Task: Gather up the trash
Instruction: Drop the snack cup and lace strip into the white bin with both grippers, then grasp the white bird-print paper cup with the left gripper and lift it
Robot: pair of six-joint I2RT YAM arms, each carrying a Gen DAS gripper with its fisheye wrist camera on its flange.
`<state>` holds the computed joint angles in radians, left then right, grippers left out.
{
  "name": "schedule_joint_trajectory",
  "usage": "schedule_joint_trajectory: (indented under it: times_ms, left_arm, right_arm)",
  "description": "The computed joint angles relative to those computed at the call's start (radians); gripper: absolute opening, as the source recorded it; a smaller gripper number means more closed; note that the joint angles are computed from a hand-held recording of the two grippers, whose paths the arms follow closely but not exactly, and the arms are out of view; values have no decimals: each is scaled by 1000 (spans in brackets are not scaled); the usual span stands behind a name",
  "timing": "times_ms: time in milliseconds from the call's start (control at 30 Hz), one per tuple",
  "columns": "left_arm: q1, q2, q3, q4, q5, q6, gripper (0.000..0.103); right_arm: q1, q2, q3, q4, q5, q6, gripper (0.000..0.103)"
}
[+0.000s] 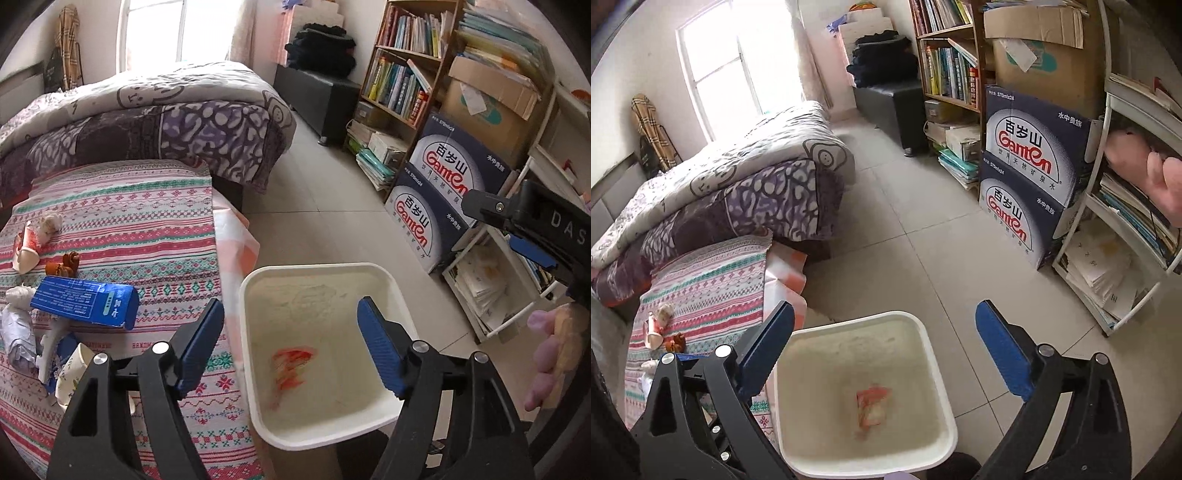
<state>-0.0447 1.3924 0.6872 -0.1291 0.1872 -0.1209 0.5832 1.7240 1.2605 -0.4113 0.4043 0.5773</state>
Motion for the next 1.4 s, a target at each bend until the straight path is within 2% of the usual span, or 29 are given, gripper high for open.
schedule_joint_trajectory:
  times_ms: [200, 433, 500, 700, 800, 1067, 1333, 1367, 1400]
  left_arm:
    - [48, -17, 8, -63, -17, 52, 83]
    - [142, -17, 31, -150, -88, 177, 87]
    - [180, 1, 51, -191, -94, 262, 90]
    - [333, 144, 111, -303, -126, 621, 92]
    - [403, 229, 125, -313, -137, 719, 93]
    - [439, 323, 119, -281, -178, 815, 95]
    - [456, 394, 127, -225, -204, 803, 95]
    - [460, 408, 130, -219, -207, 801, 94]
    - [465, 417, 134, -220, -201, 794, 85]
  right_arm:
    - [54, 70, 69, -39, -8, -32, 96]
    - [97, 143, 143, -84, -53, -30, 96]
    - [106, 158, 161, -95, -71, -21, 96]
    - [130, 195, 200, -116, -106, -13, 96]
    - [139, 224, 231, -131, -125, -13, 96]
    - [165, 290, 300, -165, -155, -10, 96]
    - [176, 319, 324, -182, -176, -10, 96]
    - [175, 321, 326, -184, -179, -8, 96]
    - [175, 323, 328, -186, -183, -6, 96]
